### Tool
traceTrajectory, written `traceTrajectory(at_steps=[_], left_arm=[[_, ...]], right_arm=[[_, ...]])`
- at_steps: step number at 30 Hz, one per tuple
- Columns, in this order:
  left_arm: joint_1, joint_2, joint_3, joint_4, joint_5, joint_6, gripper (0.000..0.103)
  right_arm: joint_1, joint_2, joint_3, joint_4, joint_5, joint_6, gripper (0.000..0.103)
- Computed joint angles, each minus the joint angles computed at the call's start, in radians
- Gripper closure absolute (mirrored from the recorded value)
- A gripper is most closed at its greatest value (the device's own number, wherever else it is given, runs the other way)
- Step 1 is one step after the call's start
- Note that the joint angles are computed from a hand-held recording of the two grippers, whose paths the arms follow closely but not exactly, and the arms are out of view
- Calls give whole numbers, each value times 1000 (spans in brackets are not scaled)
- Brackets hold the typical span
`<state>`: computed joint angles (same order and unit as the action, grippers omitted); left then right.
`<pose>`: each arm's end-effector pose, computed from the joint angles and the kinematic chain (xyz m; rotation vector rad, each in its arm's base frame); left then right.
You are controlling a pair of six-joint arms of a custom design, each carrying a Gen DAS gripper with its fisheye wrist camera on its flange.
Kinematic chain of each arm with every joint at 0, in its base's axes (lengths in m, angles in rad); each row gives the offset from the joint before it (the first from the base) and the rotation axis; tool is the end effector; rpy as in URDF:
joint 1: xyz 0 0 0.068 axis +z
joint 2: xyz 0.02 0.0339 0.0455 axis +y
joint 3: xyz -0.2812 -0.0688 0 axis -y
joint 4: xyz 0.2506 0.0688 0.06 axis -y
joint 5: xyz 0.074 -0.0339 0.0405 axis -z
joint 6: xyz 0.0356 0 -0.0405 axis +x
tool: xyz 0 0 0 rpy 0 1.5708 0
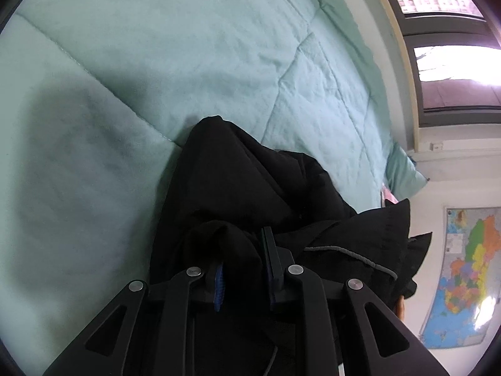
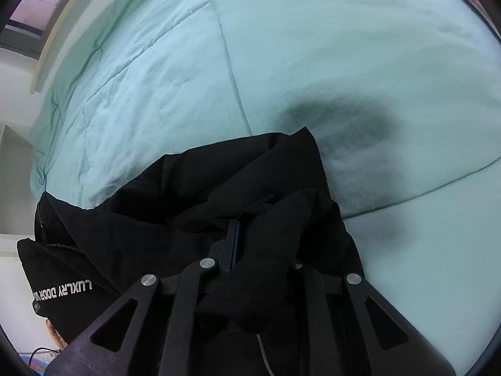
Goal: Fold large clothes
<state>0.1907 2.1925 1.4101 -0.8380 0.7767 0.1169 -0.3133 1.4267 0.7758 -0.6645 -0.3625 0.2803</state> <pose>0.3964 0.0511 0.1087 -0.1337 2.8402 -1.1603 0.2345 -0.0627 0.1839 0.7660 2.7330 0.5139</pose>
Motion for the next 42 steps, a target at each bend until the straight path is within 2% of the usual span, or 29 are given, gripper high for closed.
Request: traceTrajectory(at_steps=[3,5,8,10,13,14,15,16,17,18,22,24,26,30,33,36,38,39,40,41,42], left_arm=[[18,-36,25,-88,-6,67,82],[42,-81,36,-147,19,129,81],[102,-110,105,-356,97,299,77],[146,-116,163,-514,118,431,75],[216,-193,184,-607,91,532,73],[247,-212,196,-645,105,573,67],[278,-229,207,-670,129,599,53],[293,-255,203,-650,136,587,43],[297,-309,173,-567,116,540,29],[286,-356,139,-475,80,486,26],[158,-355,78,-247,-33,300,26],[93,-299,70,-145,-86,201,26],[39,-223,91,-83,-150,151,26],[-17,-67,173,-50,-221,145,26],[-20,29,254,-92,-196,145,26],[-17,108,322,-152,-145,138,26],[-20,142,344,-160,-128,118,26],[-24,146,341,-153,-124,109,27],[-29,134,315,-124,-118,103,32],[-30,108,287,-108,-104,117,53],[-33,75,256,-90,-125,118,59]], right_arm=[[-32,-26,25,-74,-31,-36,83],[-65,-70,50,-143,-55,-72,76],[-133,-149,91,-267,-119,-140,65],[-201,-186,114,-353,-189,-188,54],[-341,-262,154,-489,-262,-294,41],[-379,-282,166,-521,-275,-322,37],[-414,-305,175,-546,-288,-348,29],[-434,-317,182,-560,-293,-370,25],[-438,-335,183,-561,-280,-386,23],[-417,-349,176,-540,-250,-372,21],[-313,-340,120,-399,-194,-296,21],[-257,-315,98,-308,-152,-273,21],[-209,-271,82,-215,-107,-283,21],[-139,-135,90,-83,-6,-366,21],[-124,-26,103,-26,40,-423,21],[-129,129,139,7,-9,-453,21],[-111,168,136,36,-20,-440,21],[-94,164,122,60,-15,-435,29],[-83,147,110,65,-20,-439,55],[-56,105,90,71,19,-435,62],[-37,58,70,72,56,-438,70]])
